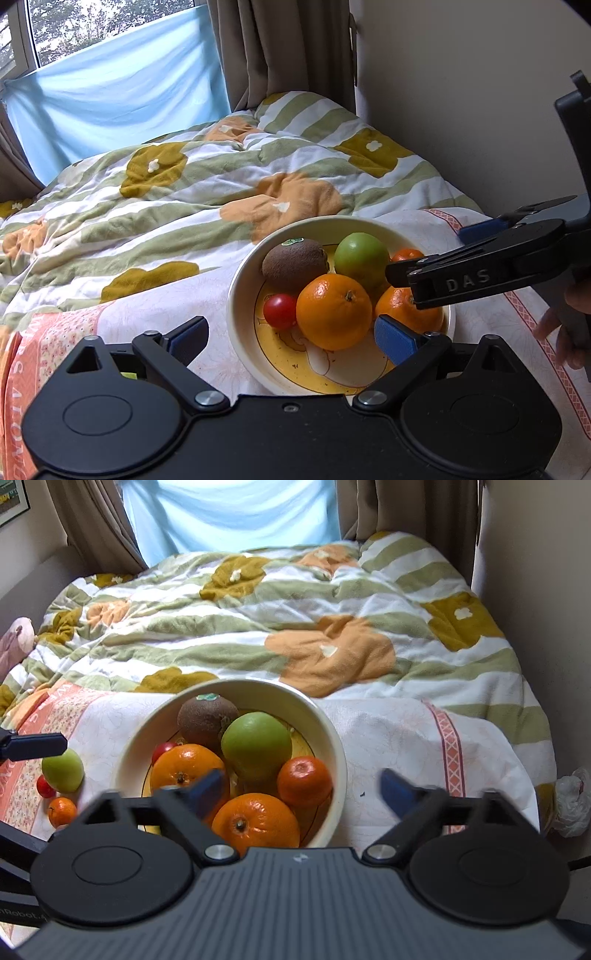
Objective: Organize fruits
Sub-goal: 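Withdraw both tools from the bowl back over the loose fruits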
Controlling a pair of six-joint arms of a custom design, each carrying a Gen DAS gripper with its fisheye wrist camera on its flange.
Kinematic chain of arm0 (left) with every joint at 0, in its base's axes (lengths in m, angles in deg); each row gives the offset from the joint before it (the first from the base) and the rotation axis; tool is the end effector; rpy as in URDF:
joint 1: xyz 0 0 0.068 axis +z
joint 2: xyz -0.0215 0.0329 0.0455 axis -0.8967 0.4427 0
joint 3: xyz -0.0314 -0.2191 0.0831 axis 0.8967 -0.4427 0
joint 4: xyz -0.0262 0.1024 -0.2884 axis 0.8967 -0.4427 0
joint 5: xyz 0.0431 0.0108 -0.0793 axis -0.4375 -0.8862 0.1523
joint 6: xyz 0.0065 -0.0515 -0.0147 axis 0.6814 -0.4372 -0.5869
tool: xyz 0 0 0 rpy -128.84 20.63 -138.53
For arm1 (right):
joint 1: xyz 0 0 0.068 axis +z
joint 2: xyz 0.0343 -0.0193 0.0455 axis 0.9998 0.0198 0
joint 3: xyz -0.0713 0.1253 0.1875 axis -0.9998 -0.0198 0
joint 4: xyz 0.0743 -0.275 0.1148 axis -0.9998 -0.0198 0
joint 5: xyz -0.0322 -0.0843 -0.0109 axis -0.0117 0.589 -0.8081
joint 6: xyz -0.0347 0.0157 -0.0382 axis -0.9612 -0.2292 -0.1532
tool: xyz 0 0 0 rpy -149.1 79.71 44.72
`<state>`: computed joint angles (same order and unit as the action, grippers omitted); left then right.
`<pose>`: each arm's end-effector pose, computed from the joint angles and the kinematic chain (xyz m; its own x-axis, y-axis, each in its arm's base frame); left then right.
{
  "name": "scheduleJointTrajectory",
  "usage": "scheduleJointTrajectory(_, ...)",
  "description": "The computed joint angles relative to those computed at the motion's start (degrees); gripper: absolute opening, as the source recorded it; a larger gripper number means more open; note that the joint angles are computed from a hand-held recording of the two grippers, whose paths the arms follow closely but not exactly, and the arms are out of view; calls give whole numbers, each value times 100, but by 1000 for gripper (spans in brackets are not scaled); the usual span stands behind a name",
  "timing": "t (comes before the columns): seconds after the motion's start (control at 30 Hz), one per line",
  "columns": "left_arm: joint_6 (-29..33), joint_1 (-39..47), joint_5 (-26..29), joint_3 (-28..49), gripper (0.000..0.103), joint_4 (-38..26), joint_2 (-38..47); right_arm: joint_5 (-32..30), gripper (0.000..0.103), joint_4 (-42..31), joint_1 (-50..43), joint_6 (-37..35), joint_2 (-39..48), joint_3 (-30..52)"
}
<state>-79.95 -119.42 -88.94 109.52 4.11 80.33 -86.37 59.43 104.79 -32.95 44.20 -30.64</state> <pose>0.1973 -0.2527 0.0285 -0.7422 0.0953 -0.6634 0.0399 0.9944 0.0982 0.2968 0.0921 0.0142 -0.7303 -0.2641 -0.6299 -0.4282 0.8955 0.1210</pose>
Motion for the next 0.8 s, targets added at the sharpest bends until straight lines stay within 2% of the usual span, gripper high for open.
scheduleJointTrajectory(0.3,-458,-286,-304,56,99,-494,-202,-8,103,84,-149,-36,-839,-595)
scheduleJointTrajectory(0.53,-1002,-751,-803,-8,99,-1044,-672,-172,103,-333,-317,-55,-1833,-1052)
scheduleJointTrajectory(0.63,-1413,-1041,-1052,2,99,-1487,-882,-225,103,-622,-363,-101,-2404,-1277)
scheduleJointTrajectory(0.8,-2311,-1583,-1472,92,99,-2581,-1211,-185,103,-1356,-378,-148,-3411,-1538)
